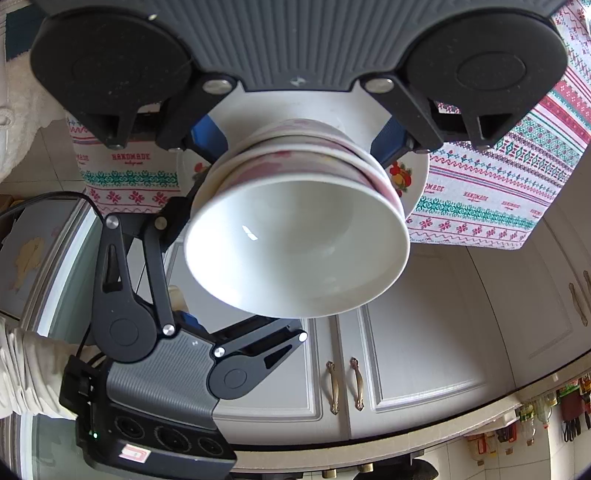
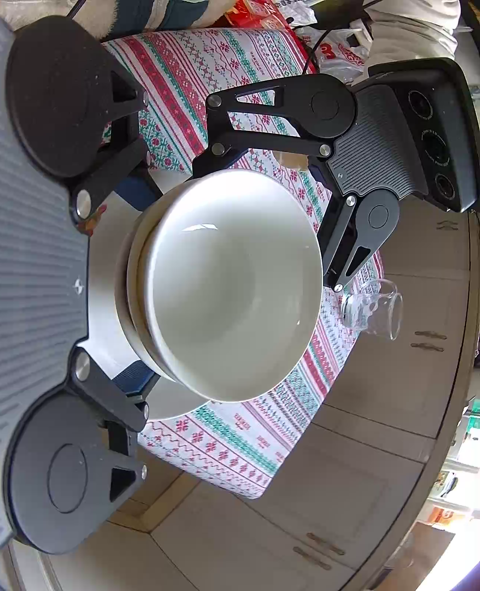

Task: Organize plates and bowls
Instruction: 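Lower the bowl stack onto the plates and open both tools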

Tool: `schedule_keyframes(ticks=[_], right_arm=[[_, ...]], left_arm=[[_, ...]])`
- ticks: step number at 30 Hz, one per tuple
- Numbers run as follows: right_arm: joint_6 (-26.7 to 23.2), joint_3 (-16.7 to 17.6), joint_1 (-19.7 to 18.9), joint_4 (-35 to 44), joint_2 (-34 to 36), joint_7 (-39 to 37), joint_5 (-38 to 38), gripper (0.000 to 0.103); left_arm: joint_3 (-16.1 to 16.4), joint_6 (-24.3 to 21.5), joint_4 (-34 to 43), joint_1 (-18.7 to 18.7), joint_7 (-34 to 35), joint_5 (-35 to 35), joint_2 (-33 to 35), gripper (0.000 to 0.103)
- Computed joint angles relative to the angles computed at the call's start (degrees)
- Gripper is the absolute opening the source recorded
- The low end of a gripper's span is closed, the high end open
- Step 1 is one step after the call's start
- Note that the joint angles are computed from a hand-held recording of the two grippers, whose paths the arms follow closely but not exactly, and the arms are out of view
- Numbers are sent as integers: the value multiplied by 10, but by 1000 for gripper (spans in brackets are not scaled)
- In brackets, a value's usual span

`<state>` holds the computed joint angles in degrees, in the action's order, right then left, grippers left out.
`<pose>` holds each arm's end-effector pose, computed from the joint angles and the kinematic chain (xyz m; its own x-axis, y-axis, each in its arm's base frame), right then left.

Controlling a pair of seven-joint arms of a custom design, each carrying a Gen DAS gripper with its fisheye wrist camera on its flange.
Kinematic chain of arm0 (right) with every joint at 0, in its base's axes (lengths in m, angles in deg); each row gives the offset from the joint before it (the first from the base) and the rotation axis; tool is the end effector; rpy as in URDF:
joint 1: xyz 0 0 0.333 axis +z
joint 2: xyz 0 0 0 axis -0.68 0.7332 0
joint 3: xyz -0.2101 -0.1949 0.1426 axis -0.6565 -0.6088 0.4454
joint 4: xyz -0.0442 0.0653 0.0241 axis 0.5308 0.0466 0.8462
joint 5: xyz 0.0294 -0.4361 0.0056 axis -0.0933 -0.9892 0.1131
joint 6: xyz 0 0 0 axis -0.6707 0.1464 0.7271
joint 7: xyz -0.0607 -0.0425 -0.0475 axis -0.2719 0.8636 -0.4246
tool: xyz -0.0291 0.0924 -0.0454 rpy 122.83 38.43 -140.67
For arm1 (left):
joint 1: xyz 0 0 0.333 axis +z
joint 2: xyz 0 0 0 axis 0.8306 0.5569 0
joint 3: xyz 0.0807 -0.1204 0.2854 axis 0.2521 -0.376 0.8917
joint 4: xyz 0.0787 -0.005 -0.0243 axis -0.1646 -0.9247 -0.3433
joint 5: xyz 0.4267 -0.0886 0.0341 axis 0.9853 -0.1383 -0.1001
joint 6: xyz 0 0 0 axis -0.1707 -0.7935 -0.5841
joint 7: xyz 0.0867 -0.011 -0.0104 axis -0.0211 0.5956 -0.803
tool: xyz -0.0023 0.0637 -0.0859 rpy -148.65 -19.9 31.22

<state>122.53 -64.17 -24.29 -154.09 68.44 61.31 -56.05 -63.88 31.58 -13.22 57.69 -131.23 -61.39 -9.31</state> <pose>0.6083 0.2764 0.5077 0.7127 -0.6970 0.0789 -0.5095 -0.5917 -0.6247 0.6982 -0.1760 0.4897 -0.9894 -0.1272 -0.0707 -0.0359 0.6844 -0.7282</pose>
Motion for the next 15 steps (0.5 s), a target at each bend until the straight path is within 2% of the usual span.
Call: schedule_keyframes(ticks=[15], right_arm=[[4, 2, -7, 3, 14, -6, 16, 90]], left_arm=[[-3, 16, -4, -2, -2, 7, 4, 84]])
